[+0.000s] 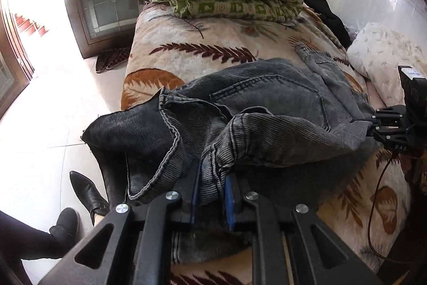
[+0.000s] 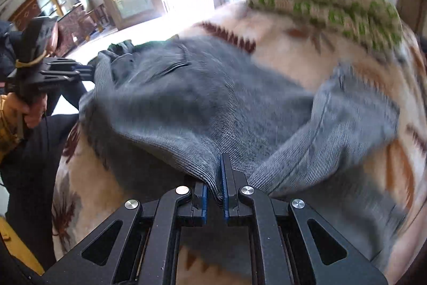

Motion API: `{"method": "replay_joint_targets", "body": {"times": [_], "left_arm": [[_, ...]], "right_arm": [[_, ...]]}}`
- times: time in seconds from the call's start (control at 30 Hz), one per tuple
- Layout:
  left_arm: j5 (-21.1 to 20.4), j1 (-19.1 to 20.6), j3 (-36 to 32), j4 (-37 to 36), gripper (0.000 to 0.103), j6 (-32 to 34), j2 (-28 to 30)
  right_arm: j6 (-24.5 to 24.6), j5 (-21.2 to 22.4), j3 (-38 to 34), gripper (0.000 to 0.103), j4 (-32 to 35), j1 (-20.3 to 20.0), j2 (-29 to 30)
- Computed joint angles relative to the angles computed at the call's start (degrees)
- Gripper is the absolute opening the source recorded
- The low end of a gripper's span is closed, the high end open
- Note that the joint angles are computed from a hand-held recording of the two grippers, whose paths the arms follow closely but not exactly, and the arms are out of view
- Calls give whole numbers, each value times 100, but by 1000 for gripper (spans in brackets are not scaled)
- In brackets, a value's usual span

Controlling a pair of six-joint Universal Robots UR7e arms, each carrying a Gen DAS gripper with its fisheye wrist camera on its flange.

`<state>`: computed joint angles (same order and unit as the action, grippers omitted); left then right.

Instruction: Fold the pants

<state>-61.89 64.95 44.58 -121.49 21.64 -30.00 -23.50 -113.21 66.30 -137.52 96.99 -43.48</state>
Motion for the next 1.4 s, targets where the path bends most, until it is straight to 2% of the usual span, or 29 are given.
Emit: {"method": "replay_joint_targets", "body": {"times": [0.13, 0.27, 0.3, 0.33, 0.47, 0.5, 0.63, 0.77, 0.87, 0.97, 1.03, 1.17, 1.2, 1.23, 1.3, 1.33, 1.37, 1.4], "left_arm": [[140, -57, 293, 110, 22, 199, -201], [257, 28, 119, 943, 44, -98, -204], [233, 37, 183, 964, 45, -149, -255], [168, 38, 312, 893, 47, -164, -348], [-367, 88, 611, 701, 64, -335, -661], [-421, 97, 637, 684, 64, -400, -703], [-603, 94, 584, 905, 65, -768, -784], [-467, -6, 760, 1092, 65, -1076, -946], [-651, -104, 1132, 629, 65, -843, -1118], [-450, -186, 991, 680, 65, -695, -887], [-422, -151, 615, 1117, 64, -1070, -644], [-1196, 82, 247, 1234, 65, -2380, -499], [-1264, 118, 197, 1239, 65, -2673, -463], [-1210, 134, 131, 1274, 65, -2910, -409], [-708, 80, 16, 1356, 64, -3172, -258], [-520, 52, -27, 1389, 60, -3247, -189], [-354, 30, -39, 1346, 40, -3323, -134], [-246, 10, -69, 1302, 28, -3361, -84]], "right_arm": [[-6, -39, 459, 8, -386, 114, -199], [76, -519, 647, 9, -353, 99, -120], [68, -553, 692, 9, -405, 72, -97], [37, -591, 719, 10, -467, 52, -65], [11, -701, 745, 11, -589, 63, -17], [-7, -722, 753, 11, -606, 77, -23], [4, -788, 797, 11, -697, 109, -42], [-42, -839, 956, 9, -1229, 184, -99], [10, -752, 1021, 9, -1647, 229, -154], [167, -759, 980, 9, -1505, 217, -124], [196, -776, 990, 9, -1470, 216, -118], [260, -678, 1029, 9, -1491, 177, -143], [289, -664, 1039, 9, -1483, 167, -144], [294, -666, 1078, 9, -1514, 160, -149], [274, -692, 1139, 10, -1575, 162, -160], [255, -704, 1154, 10, -1603, 162, -160], [242, -711, 1178, 10, -1648, 162, -166], [239, -720, 1193, 10, -1687, 168, -169]]}}
